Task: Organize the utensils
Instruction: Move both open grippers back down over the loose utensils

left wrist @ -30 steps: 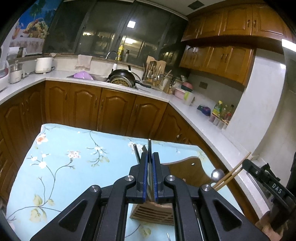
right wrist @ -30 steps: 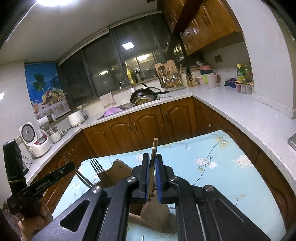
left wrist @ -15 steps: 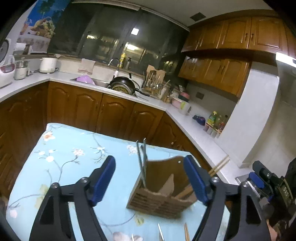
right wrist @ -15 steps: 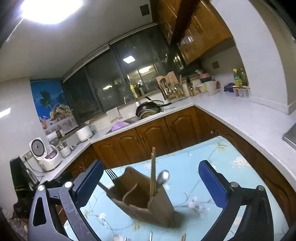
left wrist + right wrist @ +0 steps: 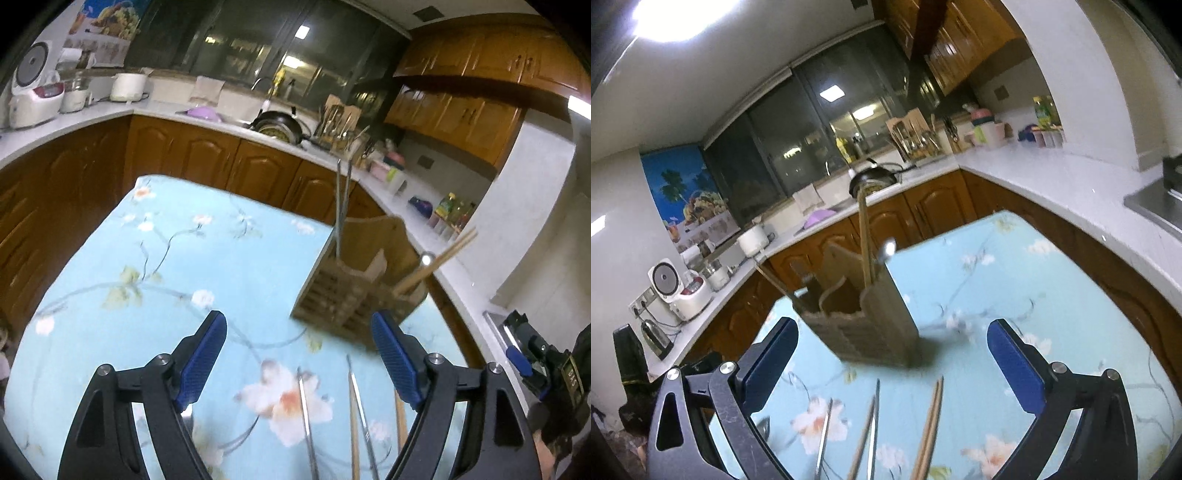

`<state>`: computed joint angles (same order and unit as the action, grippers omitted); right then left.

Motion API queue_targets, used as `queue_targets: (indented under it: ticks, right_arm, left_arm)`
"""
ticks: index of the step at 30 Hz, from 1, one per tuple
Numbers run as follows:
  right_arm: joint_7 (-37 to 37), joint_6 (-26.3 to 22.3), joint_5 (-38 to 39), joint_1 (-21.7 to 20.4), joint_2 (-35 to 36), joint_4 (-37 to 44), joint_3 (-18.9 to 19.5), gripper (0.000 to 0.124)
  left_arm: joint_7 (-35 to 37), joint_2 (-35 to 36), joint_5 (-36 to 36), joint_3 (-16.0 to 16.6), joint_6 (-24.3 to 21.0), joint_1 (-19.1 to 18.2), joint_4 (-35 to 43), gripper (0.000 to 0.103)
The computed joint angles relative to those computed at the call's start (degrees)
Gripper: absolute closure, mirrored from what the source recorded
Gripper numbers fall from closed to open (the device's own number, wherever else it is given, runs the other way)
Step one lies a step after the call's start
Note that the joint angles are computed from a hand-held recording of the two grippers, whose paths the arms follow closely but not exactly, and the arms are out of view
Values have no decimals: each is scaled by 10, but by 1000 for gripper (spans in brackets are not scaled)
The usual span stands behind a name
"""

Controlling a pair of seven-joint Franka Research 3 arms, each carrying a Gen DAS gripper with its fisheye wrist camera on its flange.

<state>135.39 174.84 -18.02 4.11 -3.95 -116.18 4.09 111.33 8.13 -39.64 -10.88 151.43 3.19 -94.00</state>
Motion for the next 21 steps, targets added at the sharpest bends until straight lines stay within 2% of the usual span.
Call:
queue_targets:
  ticks: [11,15,21]
  right_arm:
    - [28,-14,-36,-27,-48,-79,42,21]
    - [7,-22,-17,-20,-47,-88,44,21]
    - [15,-28,-25,-23,-43,-89,47,22]
  left_arm:
    - [-4,-61,15,24,-17,-20,-77,23]
    - [-22,-68,41,32,-27,-29,-90,23]
    - [-43,-67,69,37,-41,-32,-86,23]
